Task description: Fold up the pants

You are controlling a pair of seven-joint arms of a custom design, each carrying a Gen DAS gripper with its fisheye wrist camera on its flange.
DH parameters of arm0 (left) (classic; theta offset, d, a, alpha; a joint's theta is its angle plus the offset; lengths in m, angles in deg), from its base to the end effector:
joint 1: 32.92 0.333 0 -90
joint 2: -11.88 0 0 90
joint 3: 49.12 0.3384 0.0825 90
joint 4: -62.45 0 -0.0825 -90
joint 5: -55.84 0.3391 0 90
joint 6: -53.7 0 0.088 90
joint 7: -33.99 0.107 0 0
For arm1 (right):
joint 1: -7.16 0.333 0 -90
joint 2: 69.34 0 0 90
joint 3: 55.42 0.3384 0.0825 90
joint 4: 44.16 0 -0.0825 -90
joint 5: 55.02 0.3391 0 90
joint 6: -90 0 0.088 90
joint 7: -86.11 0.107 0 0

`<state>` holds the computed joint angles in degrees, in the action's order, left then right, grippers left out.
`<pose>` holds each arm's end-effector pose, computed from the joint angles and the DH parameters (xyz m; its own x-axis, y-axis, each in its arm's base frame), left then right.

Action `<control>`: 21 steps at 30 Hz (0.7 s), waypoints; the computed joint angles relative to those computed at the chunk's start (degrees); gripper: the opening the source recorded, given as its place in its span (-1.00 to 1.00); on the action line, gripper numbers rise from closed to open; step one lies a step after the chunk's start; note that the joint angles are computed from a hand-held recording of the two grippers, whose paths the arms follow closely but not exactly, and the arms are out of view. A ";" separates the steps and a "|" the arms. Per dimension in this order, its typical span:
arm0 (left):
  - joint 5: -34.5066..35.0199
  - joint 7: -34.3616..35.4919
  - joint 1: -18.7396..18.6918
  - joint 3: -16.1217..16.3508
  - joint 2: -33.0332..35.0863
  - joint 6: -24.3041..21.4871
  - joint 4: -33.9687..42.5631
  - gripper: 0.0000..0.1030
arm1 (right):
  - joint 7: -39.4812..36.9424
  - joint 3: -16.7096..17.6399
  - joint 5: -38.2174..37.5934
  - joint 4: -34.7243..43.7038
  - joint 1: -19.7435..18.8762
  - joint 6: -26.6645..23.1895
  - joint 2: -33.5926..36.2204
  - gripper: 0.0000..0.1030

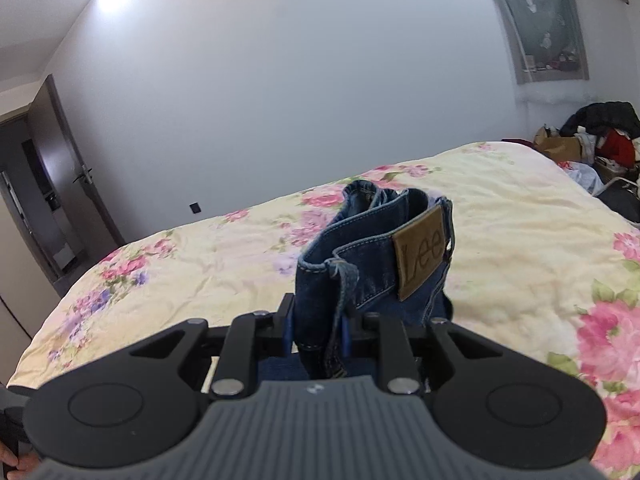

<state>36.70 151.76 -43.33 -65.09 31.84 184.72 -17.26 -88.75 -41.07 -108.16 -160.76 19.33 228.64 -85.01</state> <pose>0.6119 -0.2707 0.6108 -0.7118 -0.6875 0.1436 -0.6108 0.5051 -0.6098 0.4186 0.2248 0.6645 -0.4229 -0.8390 -0.3425 -0.3450 0.4986 -0.7952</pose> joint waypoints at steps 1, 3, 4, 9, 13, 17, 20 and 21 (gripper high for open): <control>0.44 -0.63 0.12 0.46 0.77 -0.19 1.01 -0.82 | 0.06 0.67 -0.24 1.96 0.25 0.19 2.39 -0.67; 0.43 -1.12 1.03 1.00 1.82 -0.55 2.06 -0.82 | 0.38 0.96 -1.21 5.30 1.73 1.11 7.15 -0.67; 0.43 -1.52 1.71 1.23 3.34 -1.75 4.28 -0.82 | 0.41 0.90 -1.65 7.17 2.81 2.01 10.14 -0.67; -0.36 -1.63 4.07 1.19 5.55 -3.57 4.46 -0.82 | -4.53 -0.54 5.20 12.53 7.64 8.45 23.19 -0.67; -2.55 -0.19 5.59 0.32 6.38 -4.92 4.25 -0.82 | -11.92 -1.06 12.33 13.98 10.23 9.33 29.39 -0.66; -5.83 -0.94 6.22 -0.88 9.13 -7.96 8.00 -0.68 | -16.88 -2.00 20.69 11.74 9.62 13.71 29.14 -0.40; -7.82 -2.83 5.79 -1.66 11.47 -9.47 11.55 -0.56 | -22.44 -1.65 29.70 11.12 8.31 16.65 28.68 -0.15; -8.37 -3.25 5.54 -2.00 12.32 -9.67 12.76 -0.56 | -24.68 -1.54 31.96 12.01 8.26 15.86 28.77 -0.13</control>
<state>28.33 148.51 -37.79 -67.09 44.16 175.05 -4.50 -113.44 -42.61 -76.19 -148.75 27.59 244.50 -56.24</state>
